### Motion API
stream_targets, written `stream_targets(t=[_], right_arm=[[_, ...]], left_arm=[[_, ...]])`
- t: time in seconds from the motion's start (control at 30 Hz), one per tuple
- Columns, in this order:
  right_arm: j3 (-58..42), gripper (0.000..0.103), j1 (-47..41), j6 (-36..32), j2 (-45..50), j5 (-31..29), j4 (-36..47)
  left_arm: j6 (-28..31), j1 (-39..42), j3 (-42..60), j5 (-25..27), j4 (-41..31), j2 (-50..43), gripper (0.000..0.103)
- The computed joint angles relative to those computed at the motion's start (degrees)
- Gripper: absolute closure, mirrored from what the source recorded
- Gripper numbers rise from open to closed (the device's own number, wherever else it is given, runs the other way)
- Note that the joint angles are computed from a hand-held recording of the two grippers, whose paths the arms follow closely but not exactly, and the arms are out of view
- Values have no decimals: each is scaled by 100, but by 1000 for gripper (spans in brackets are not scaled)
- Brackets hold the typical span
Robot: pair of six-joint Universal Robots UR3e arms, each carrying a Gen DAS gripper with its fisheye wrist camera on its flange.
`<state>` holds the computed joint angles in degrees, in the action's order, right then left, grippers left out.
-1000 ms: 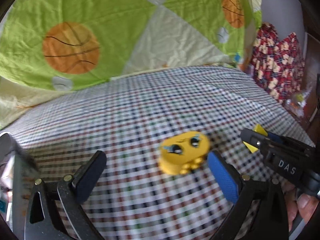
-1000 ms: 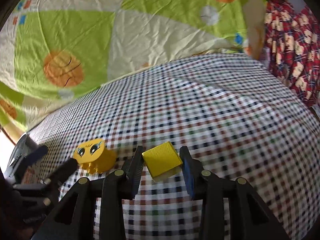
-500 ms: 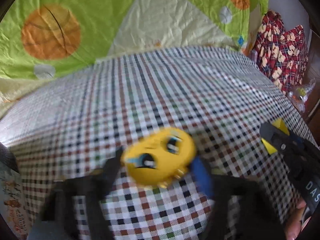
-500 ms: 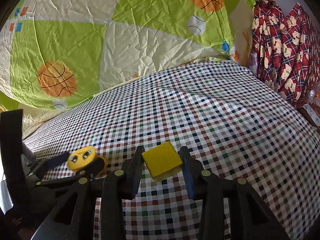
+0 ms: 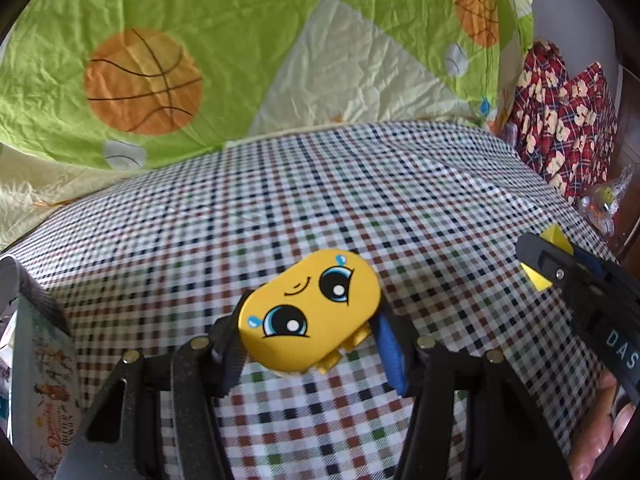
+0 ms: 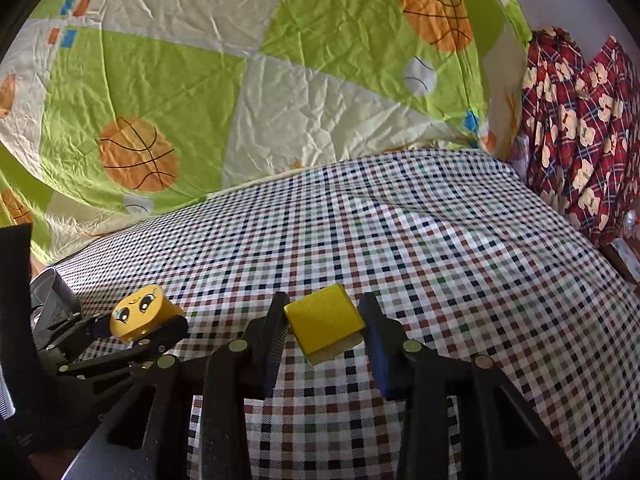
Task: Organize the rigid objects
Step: 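Lift the yellow toy block with the left tool while the right tool lifts the yellow cube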
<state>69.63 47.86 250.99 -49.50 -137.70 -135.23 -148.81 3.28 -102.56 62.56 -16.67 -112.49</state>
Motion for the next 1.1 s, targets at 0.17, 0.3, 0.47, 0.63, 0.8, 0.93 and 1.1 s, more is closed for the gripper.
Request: stream_targets(t=[0.17,0.3,0.47,0.63,0.8,0.93,1.1], right_arm=[[-235,64,70,-183,143,-130,4],[-648,64,140,-336,349,-273,255],[-845,64,166,-426,452,-286,329],[-1269,64,219,-307,611,-406,866],[-1277,64,222,-316,607,-368,866],[-1373,64,250,-264,646,-355,955],[-1349,64,276,-177,631,-360,935]], left_arm=[[-79,163,-364,-102,489,147,48],[-127,377,-578,-241,701,265,48],[-184,606,-783,-340,867,387,48],[-206,862,-956,-450,945,497,48],[-186,1068,-1164,-533,1108,619,48],[-121,1292,-1491,-670,1384,791,48],[-43,1597,-1827,-929,1627,985,48]])
